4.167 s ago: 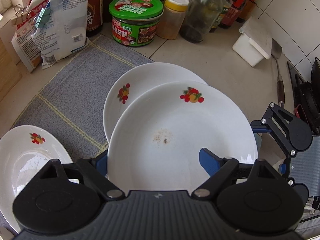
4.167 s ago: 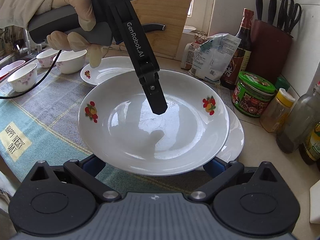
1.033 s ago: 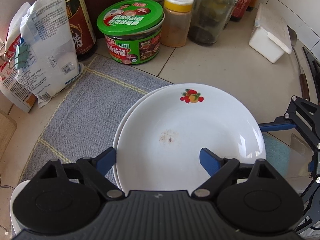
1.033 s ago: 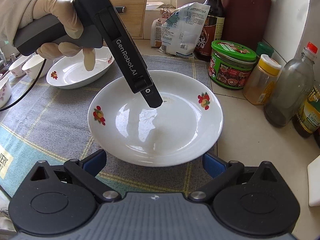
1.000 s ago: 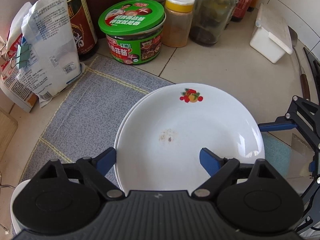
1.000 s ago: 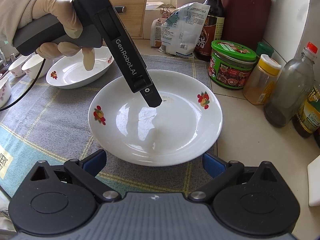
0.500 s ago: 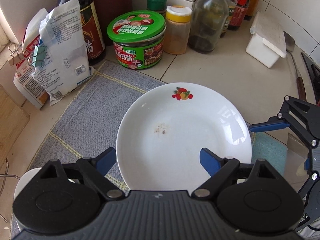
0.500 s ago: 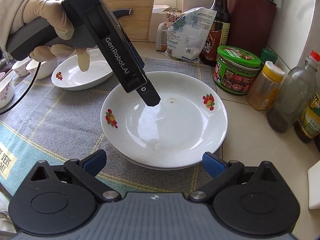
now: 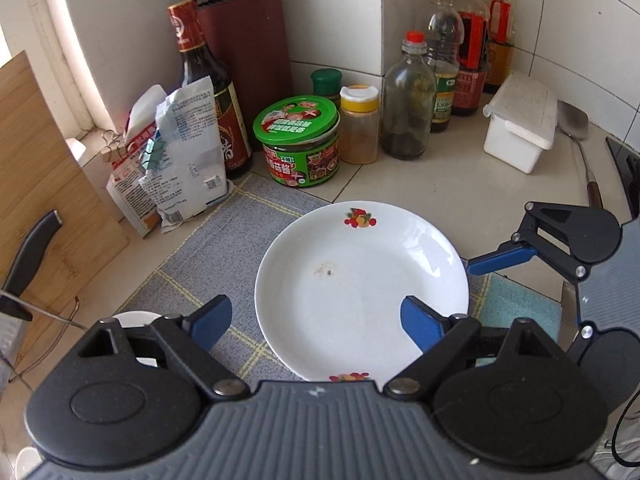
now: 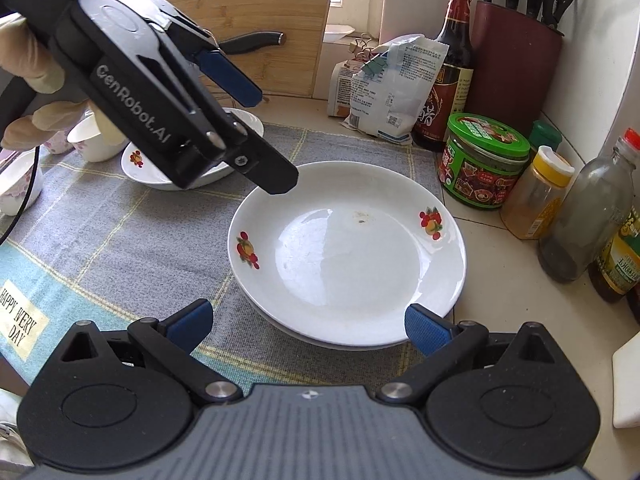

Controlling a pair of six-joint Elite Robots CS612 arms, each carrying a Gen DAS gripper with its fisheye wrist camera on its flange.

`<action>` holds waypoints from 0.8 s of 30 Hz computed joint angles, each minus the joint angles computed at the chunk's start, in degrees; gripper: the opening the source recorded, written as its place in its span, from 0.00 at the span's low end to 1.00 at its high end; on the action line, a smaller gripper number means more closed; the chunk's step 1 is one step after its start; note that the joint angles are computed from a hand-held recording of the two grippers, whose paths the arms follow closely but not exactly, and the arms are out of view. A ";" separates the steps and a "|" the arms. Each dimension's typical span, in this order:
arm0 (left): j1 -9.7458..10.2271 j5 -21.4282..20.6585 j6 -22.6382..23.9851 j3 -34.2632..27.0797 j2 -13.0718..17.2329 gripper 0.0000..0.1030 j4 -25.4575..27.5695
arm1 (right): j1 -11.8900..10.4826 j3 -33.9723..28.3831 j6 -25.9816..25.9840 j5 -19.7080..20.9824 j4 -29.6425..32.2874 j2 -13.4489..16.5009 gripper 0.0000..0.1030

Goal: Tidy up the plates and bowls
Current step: 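Open the left gripper and release the plate on the stack, then move the right gripper toward the flowered plate by the knife stand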

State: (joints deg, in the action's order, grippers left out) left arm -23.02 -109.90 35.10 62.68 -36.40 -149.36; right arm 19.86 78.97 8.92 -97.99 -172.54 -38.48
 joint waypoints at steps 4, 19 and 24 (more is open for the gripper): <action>0.42 0.59 -4.89 4.57 -2.08 0.90 -5.61 | 0.10 0.26 -0.76 0.76 -0.97 -0.14 1.00; 1.76 10.75 -22.34 16.21 -6.29 0.92 -18.19 | 0.64 1.02 1.62 3.45 -3.50 -0.31 1.00; 2.64 12.17 -25.46 16.63 -5.51 0.92 -19.12 | 1.27 -0.79 2.27 2.49 -1.32 0.37 1.00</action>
State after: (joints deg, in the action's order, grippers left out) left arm -20.38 -97.72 9.64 79.31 -41.91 -168.47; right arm 21.13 78.17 11.19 -95.50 -173.86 -38.11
